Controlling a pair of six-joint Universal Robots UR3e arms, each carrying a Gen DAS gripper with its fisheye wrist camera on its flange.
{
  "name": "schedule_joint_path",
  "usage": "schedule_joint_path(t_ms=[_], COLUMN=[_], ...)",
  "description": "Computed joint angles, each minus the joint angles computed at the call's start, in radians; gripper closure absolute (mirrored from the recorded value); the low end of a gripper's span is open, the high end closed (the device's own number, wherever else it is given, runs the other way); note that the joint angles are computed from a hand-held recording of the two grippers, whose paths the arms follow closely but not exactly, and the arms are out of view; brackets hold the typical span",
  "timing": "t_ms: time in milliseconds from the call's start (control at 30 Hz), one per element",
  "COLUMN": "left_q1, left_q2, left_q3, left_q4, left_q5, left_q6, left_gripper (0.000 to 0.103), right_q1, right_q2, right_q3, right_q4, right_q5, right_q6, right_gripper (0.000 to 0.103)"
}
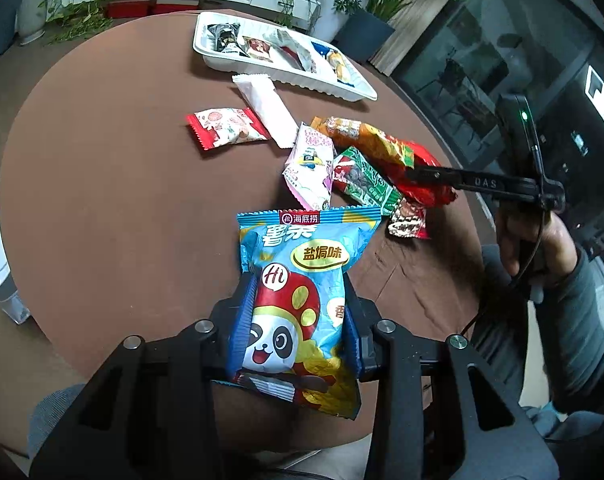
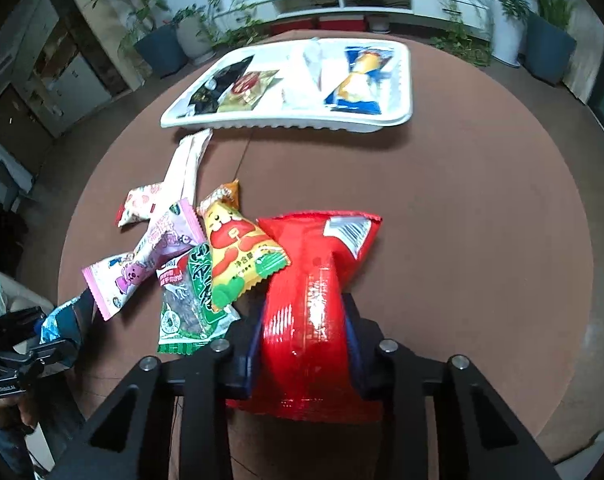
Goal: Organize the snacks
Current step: 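Lift the blue panda bag with the left gripper while the right gripper grasps the red chip bag, then carry the blue panda bag with the left gripper while the right gripper carries the red bag to the tray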
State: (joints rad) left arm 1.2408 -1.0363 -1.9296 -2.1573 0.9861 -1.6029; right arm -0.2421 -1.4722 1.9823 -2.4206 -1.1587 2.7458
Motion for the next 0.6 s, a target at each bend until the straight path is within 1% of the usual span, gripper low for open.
schedule_joint_path(t_ms=[300, 600], left_q1=[0.017, 0.038], left_q2=[-0.02, -0.041], left_q3=[0.017, 0.033], left_q4=[-0.042, -0.091], left_q5=[-0.025, -0.053], left_q6=[-0.002, 0.006], left_gripper=[0.068, 0.069], right_q1=[-0.123, -0.244], right_q2=[-0.137, -0.277], right_q3=[0.149, 0.248], right_q4=[-0.006, 0.066], right_q5=[0.091, 0.193], right_q6=[-0.012, -0.052], right_gripper=[0.07, 0.071])
